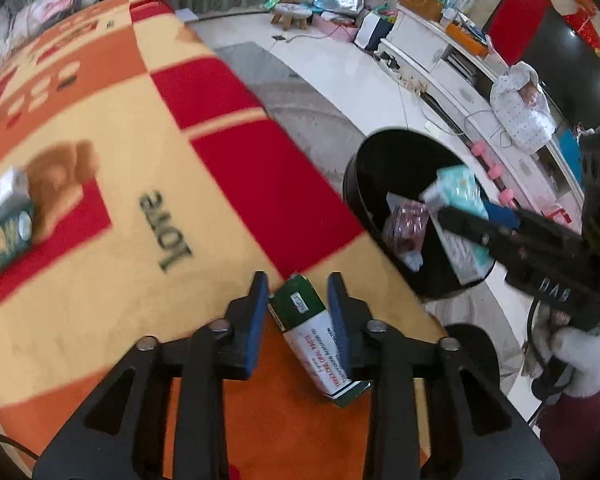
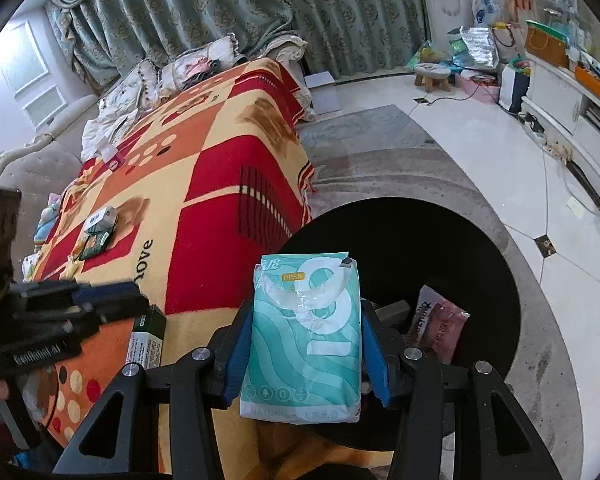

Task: Collect trash
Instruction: 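Carry the green box and teal tissue pack in both tools over the black bin, then open both tools to drop the box and tissue pack into the bin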

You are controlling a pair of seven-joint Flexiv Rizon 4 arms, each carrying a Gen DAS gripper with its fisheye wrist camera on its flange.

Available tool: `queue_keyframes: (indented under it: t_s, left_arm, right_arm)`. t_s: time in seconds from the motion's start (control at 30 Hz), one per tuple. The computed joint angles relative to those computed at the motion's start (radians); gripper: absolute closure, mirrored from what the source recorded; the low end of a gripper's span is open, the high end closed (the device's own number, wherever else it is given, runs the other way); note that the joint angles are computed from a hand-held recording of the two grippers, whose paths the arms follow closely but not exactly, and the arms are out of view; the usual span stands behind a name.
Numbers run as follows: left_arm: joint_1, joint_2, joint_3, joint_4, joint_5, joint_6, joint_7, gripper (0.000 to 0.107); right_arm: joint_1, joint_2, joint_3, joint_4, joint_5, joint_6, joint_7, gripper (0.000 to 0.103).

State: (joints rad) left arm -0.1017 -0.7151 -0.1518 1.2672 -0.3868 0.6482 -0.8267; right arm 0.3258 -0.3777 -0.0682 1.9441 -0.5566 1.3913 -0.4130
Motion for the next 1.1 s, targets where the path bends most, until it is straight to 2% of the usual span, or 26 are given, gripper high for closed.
queue_keyframes:
  t_s: [0.1, 0.3, 0.4, 0.43, 0.53, 0.87, 1.1]
  left_arm:
    - [0.001, 0.007, -0.002, 0.028, -0.006, -0.006, -0.006, 0.069]
    - [-0.004, 0.025, -0.007, 0.081, -0.006, 0.065, 0.016, 0.068]
    - [0.000, 0.027, -0.012, 0.087, -0.011, 0.074, 0.034, 0.071]
    - [0.002, 0.028, -0.015, 0.088, -0.016, 0.068, 0.038, 0.075]
    - [0.004, 0.026, -0.025, 0.070, -0.033, 0.036, 0.041, 0.084]
    - [-0.025, -0.006, -0.073, -0.018, -0.114, 0.007, 0.057, 0.084]
    - [-0.042, -0.072, -0.114, -0.122, -0.182, -0.070, 0.027, 0.081]
  right_arm:
    - [-0.004, -0.007, 0.009, -0.007, 0.010, 0.000, -0.015, 0.055]
    - [-0.006, -0.007, 0.016, -0.009, 0.026, -0.008, -0.036, 0.055]
    - [0.002, -0.003, 0.004, -0.003, 0.022, 0.000, -0.023, 0.055]
    - [0.004, -0.001, 0.000, 0.000, 0.018, 0.002, -0.017, 0.055]
    - [0.010, 0.007, -0.016, 0.011, 0.001, 0.008, 0.002, 0.055]
    - [-0.007, 0.042, -0.048, 0.056, -0.073, 0.014, 0.085, 0.055]
    - [-0.035, 0.049, -0.047, 0.073, -0.094, 0.005, 0.125, 0.053]
